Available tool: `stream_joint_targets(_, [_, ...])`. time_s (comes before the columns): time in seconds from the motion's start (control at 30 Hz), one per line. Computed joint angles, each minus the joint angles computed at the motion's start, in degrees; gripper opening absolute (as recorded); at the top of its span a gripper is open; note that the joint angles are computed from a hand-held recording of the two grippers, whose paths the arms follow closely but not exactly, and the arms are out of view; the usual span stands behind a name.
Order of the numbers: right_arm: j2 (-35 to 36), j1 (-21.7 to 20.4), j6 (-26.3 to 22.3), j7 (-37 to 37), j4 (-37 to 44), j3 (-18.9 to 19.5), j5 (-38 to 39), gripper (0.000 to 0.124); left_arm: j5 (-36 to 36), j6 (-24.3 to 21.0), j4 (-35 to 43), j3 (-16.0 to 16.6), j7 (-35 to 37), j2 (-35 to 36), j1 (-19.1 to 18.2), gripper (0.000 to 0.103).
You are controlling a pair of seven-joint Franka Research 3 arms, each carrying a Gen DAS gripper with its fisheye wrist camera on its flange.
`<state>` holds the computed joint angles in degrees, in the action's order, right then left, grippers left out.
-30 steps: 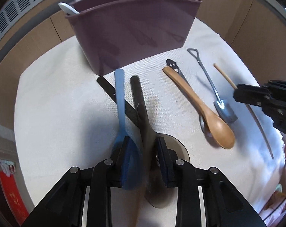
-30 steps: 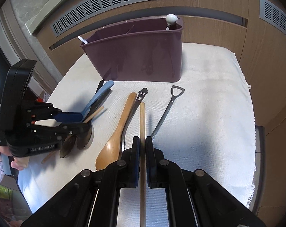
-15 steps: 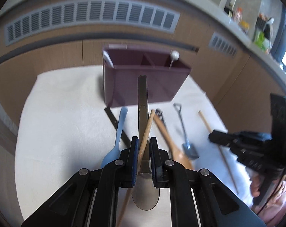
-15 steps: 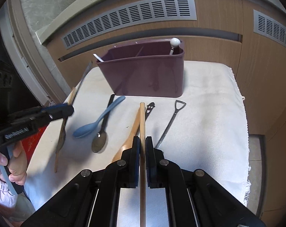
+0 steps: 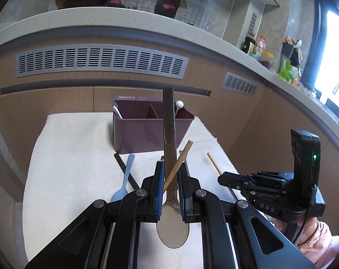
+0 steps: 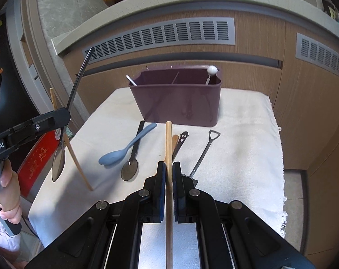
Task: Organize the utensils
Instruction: 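Lift the spoon and chopstick over the maroon caddy and release both into it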
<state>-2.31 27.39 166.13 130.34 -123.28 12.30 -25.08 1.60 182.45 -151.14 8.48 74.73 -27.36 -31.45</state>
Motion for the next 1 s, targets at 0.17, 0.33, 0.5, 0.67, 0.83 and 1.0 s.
stream_joint_targets(0.17, [-1.72,-0.93,0.69,3.91,0.82,0.84,-5.36,0.005,0.13,2.64,0.44,2.55,-0.11,-1.17,-3.02,0.012])
stream_joint_targets(0.33, [-3.3,-3.91,3.02,10.42,2.65,2.75,-13.64,0.005,3.45,5.5,2.72,1.99,-0.88,-1.93,-2.54,0.012])
stream_joint_targets(0.5, [-3.29,-4.84,2.47,11.71,5.82,3.46,-17.18,0.005,6.64,6.3,4.78,4.46,-2.33,-2.22,-5.11,0.012])
stream_joint_targets(0.67, [-2.89,-5.06,2.47,12.88,9.72,3.5,-21.57,0.005,8.28,6.27,7.67,9.74,-1.56,-3.1,-11.02,0.012])
stream_joint_targets(0.83, [-1.22,-2.97,1.86,7.41,9.0,1.91,-15.44,0.005,7.94,4.23,8.36,13.06,-0.18,-4.24,-14.97,0.012])
stream_joint_targets(1.0, [-0.57,-1.5,1.96,1.79,5.89,0.03,-5.18,0.005,3.49,1.68,6.33,13.5,1.3,-3.12,-14.97,0.012])
